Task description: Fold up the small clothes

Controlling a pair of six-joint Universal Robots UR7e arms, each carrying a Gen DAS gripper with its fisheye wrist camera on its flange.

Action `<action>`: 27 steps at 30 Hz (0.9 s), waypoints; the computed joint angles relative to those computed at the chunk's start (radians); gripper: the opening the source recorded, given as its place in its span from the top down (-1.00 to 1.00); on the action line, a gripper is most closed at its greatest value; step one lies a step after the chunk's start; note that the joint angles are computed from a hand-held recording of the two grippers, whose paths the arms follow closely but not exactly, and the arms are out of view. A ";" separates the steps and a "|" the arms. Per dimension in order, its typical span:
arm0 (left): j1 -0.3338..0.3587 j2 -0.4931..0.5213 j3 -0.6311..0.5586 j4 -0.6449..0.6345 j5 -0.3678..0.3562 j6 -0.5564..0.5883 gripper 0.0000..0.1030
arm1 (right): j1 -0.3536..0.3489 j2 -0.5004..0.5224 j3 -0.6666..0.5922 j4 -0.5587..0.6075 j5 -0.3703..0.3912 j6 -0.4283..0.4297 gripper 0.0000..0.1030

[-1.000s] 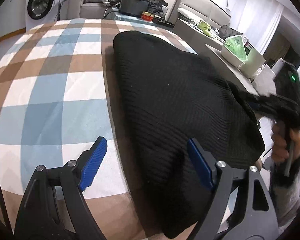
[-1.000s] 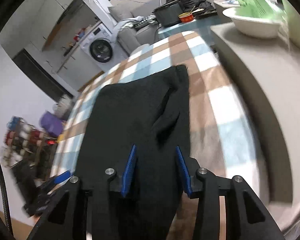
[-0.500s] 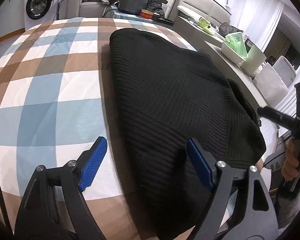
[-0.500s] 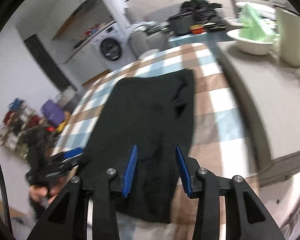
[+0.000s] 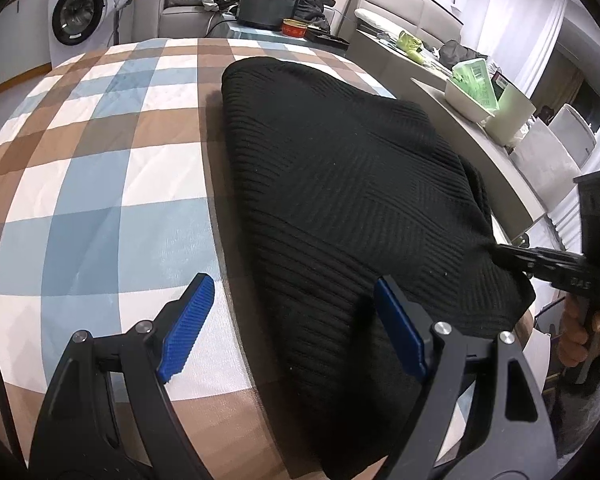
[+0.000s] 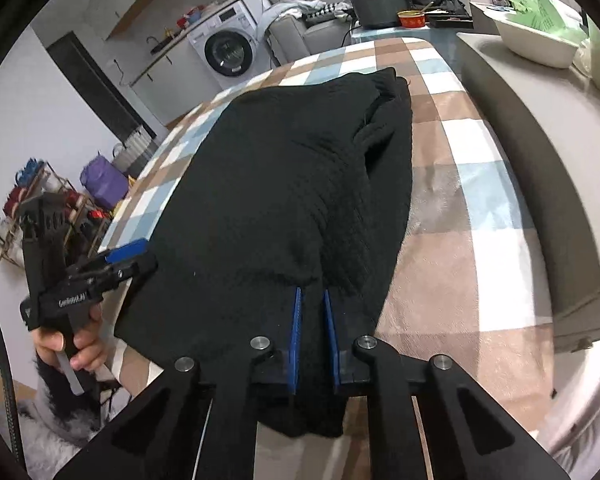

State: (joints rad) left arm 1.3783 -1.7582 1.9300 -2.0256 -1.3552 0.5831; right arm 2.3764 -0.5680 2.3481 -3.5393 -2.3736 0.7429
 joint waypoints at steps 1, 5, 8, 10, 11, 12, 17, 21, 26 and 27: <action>0.001 0.000 0.000 -0.001 -0.001 0.002 -0.55 | 0.014 -0.014 -0.003 0.030 -0.004 0.013 0.75; 0.001 -0.003 -0.002 0.004 -0.012 0.007 -0.55 | 0.049 -0.019 -0.006 -0.036 -0.004 -0.044 0.58; -0.002 -0.004 0.001 -0.001 -0.012 0.008 -0.55 | 0.037 -0.005 -0.028 -0.023 0.010 -0.070 0.47; -0.001 -0.005 0.002 0.002 -0.014 0.006 -0.55 | 0.012 0.004 -0.041 0.037 0.008 -0.041 0.47; -0.001 -0.006 0.001 0.005 -0.011 0.007 -0.55 | 0.002 0.013 -0.043 0.027 0.013 -0.041 0.48; -0.001 -0.006 0.002 0.004 -0.009 0.009 -0.55 | 0.001 0.027 -0.042 -0.012 0.008 -0.053 0.60; 0.010 0.004 -0.006 -0.001 -0.009 -0.004 -0.55 | 0.011 0.050 -0.029 -0.172 0.032 -0.136 0.94; 0.012 0.009 -0.009 -0.003 -0.013 -0.006 -0.55 | 0.015 0.018 -0.044 0.013 -0.024 -0.062 0.88; 0.010 0.002 -0.004 0.001 -0.012 0.002 -0.55 | -0.003 0.012 -0.047 0.030 -0.006 -0.071 0.50; 0.009 0.001 -0.002 -0.001 -0.010 0.002 -0.55 | 0.002 0.009 -0.054 0.043 -0.012 -0.072 0.44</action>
State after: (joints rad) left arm 1.3870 -1.7567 1.9275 -2.0268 -1.3653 0.5853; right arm 2.3787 -0.5587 2.2939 -3.4962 -2.3853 0.6710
